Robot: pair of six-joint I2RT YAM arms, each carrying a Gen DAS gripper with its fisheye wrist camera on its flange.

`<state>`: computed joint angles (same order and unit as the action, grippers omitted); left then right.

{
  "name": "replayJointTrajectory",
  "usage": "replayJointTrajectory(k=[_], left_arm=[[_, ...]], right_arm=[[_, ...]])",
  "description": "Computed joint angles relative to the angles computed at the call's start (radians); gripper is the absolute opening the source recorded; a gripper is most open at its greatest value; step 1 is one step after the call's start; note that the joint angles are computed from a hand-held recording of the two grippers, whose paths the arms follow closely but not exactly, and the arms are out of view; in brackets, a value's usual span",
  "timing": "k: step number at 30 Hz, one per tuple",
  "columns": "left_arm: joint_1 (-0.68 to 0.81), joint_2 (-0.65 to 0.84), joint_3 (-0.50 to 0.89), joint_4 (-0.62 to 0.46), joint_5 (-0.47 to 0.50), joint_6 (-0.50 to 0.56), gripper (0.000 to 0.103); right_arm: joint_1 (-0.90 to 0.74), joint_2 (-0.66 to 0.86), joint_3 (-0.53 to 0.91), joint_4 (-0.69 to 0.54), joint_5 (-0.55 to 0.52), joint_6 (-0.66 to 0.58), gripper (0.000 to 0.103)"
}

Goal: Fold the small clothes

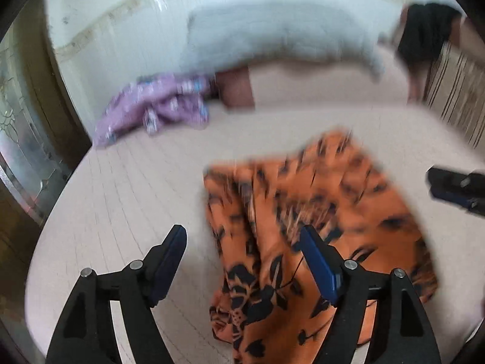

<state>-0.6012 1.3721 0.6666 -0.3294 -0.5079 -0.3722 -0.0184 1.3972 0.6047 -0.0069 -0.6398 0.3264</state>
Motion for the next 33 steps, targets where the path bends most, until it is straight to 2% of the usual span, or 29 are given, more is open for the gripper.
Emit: replayJointTrajectory(k=[2, 4, 5, 8, 11, 15, 16, 17, 18, 21, 24, 26, 29, 33], left_arm=[[-0.004, 0.174, 0.055, -0.032, -0.027, -0.009, 0.08], [-0.017, 0.185, 0.041, 0.003, -0.045, -0.017, 0.08], [-0.022, 0.176, 0.048, -0.012, -0.048, -0.019, 0.08], [-0.033, 0.103, 0.018, -0.028, -0.038, -0.015, 0.079], [-0.075, -0.015, -0.034, -0.048, -0.05, -0.041, 0.079], [-0.209, -0.199, -0.095, -0.103, -0.141, -0.112, 0.082], [-0.255, -0.237, -0.105, -0.128, -0.174, -0.144, 0.083], [-0.287, -0.266, -0.113, -0.146, -0.194, -0.166, 0.084], [-0.317, -0.303, -0.125, -0.158, -0.209, -0.182, 0.084], [-0.401, -0.382, -0.143, -0.216, -0.265, -0.238, 0.084], [-0.483, -0.441, -0.163, -0.287, -0.32, -0.313, 0.089], [-0.509, -0.465, -0.173, -0.324, -0.337, -0.349, 0.09], [-0.508, -0.486, -0.185, -0.358, -0.347, -0.382, 0.09], [-0.496, -0.518, -0.184, -0.388, -0.365, -0.43, 0.09]], right_arm=[[0.016, 0.14, 0.058, -0.038, -0.059, 0.01, 0.04], [0.037, 0.301, 0.119, -0.068, -0.081, 0.051, 0.038], [0.021, 0.317, 0.116, -0.045, -0.106, 0.075, 0.036], [-0.008, 0.251, 0.109, -0.079, -0.134, 0.088, 0.039], [-0.063, 0.096, 0.035, -0.117, -0.12, 0.042, 0.039], [-0.203, -0.14, -0.043, -0.299, -0.136, -0.074, 0.042], [-0.264, -0.227, -0.069, -0.359, -0.136, -0.123, 0.047], [-0.315, -0.297, -0.091, -0.404, -0.147, -0.154, 0.06], [-0.381, -0.35, -0.102, -0.459, -0.173, -0.199, 0.063], [-0.648, -0.471, -0.1, -0.702, -0.292, -0.442, 0.063], [-0.894, -0.429, -0.052, -0.965, -0.374, -0.786, 0.063], [-1.029, -0.354, -0.021, -1.101, -0.388, -0.984, 0.063], [-1.133, -0.278, 0.011, -1.198, -0.42, -1.135, 0.063], [-1.193, -0.19, 0.039, -1.24, -0.438, -1.204, 0.063]])
